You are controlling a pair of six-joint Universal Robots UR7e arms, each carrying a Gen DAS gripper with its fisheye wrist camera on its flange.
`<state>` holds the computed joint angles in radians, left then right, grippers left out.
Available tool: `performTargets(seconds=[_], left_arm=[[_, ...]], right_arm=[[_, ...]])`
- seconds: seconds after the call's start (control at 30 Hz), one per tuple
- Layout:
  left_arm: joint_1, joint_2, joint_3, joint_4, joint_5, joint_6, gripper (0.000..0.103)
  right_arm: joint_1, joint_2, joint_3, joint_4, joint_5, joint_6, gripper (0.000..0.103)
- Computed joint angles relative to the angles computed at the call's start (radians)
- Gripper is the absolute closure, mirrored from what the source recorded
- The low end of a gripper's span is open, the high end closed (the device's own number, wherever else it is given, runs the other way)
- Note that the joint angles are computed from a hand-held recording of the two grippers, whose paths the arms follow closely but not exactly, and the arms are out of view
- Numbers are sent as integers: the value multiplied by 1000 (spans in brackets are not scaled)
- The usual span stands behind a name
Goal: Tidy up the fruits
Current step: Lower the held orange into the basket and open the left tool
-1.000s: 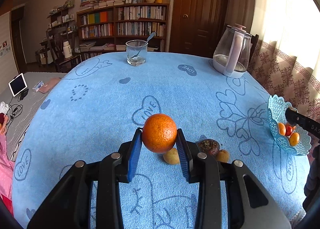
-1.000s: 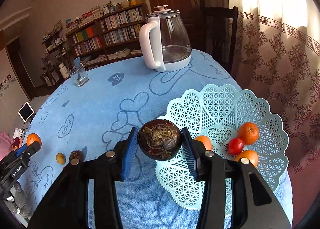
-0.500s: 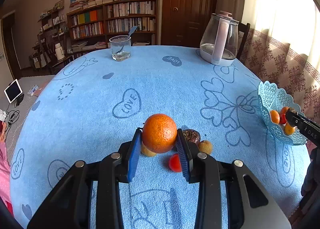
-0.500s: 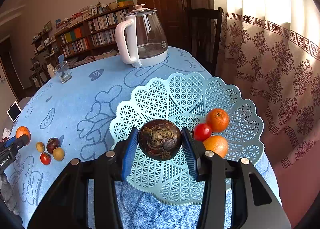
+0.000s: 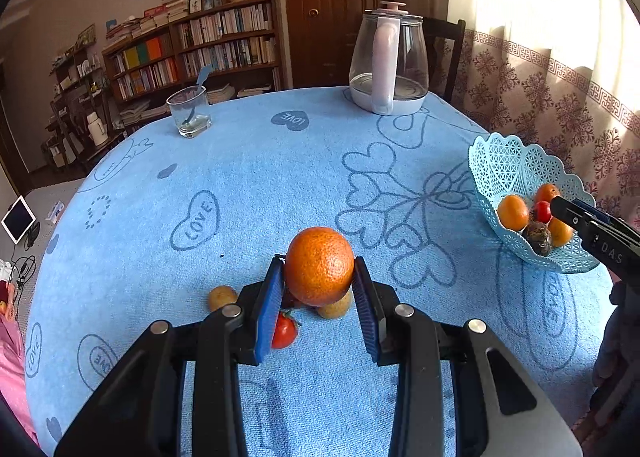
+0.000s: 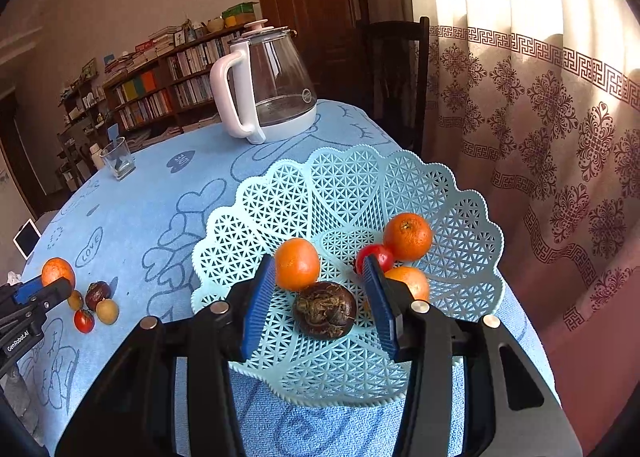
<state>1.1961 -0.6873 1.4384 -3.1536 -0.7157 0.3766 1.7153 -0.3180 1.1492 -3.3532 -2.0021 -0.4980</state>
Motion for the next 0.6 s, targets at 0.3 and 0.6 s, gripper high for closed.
performTargets(seconds=[0.3,0.6], left_arm=[[-25,64,-87,100,-88,7,68],[-32,169,-260,269,-222,-24,68]], right_arm=[[6,29,-21,-128,-11,-91,56],[-22,8,-31,-127,-25,18,56]])
